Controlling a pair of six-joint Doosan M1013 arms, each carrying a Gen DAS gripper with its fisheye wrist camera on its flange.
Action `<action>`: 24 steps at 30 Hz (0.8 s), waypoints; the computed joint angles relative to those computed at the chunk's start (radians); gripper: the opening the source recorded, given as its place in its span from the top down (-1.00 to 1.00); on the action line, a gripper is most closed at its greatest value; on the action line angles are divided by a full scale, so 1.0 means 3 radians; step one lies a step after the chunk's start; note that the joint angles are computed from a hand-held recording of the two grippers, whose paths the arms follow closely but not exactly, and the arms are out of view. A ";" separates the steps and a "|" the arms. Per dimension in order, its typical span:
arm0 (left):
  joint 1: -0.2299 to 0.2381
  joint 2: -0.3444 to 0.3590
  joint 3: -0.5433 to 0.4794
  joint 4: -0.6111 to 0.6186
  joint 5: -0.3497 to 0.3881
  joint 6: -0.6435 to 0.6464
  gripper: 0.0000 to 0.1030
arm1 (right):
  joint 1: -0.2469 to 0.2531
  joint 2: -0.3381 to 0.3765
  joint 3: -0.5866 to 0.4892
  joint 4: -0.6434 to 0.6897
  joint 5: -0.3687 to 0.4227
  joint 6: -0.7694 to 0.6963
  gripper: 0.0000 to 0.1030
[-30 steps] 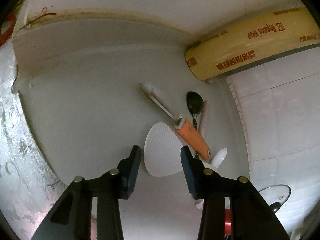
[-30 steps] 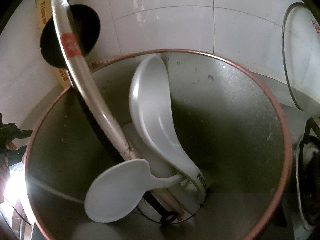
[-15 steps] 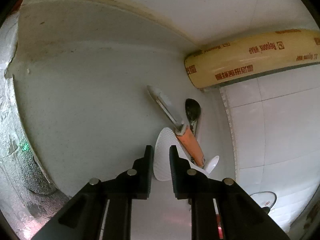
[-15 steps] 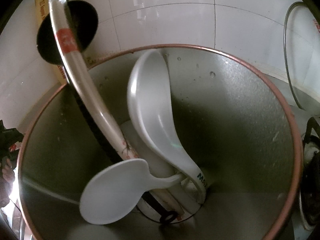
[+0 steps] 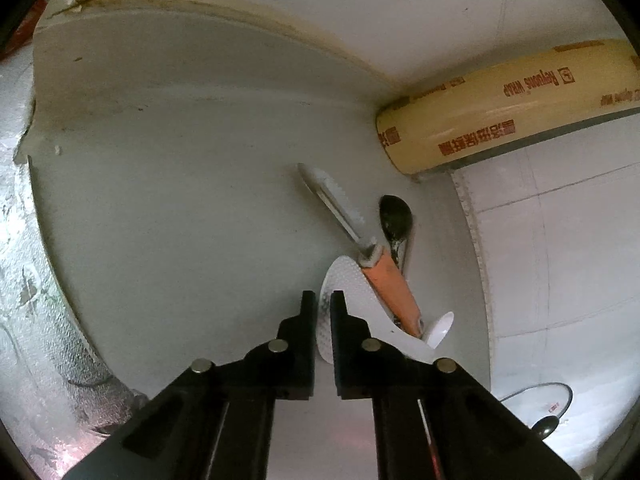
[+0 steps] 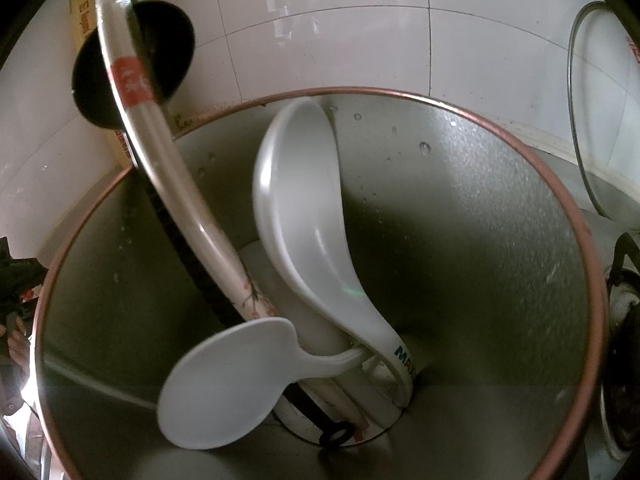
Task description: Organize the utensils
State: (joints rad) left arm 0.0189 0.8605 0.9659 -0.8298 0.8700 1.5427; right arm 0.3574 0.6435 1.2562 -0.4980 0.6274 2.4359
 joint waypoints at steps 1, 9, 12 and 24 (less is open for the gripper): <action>-0.0001 -0.0006 0.0010 0.0006 -0.0008 -0.0007 0.87 | -0.0001 -0.0001 0.0001 0.0003 -0.0002 -0.0002 -0.82; -0.0014 -0.0054 0.0077 0.0059 -0.0074 -0.0058 0.89 | 0.0003 -0.0016 0.0023 0.0005 -0.0005 -0.0004 -0.82; -0.0010 -0.0104 0.0163 0.0024 -0.0169 -0.0062 0.91 | 0.0002 -0.0015 0.0022 0.0005 -0.0004 -0.0005 -0.82; -0.0104 -0.0470 0.0464 0.0703 -0.0579 0.0006 0.93 | 0.0010 -0.0048 0.0059 0.0025 -0.0023 -0.0037 -0.82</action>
State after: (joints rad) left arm -0.0124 0.7195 1.1052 -0.6189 0.6963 1.5445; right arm 0.3604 0.6290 1.2740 -0.4907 0.6205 2.4248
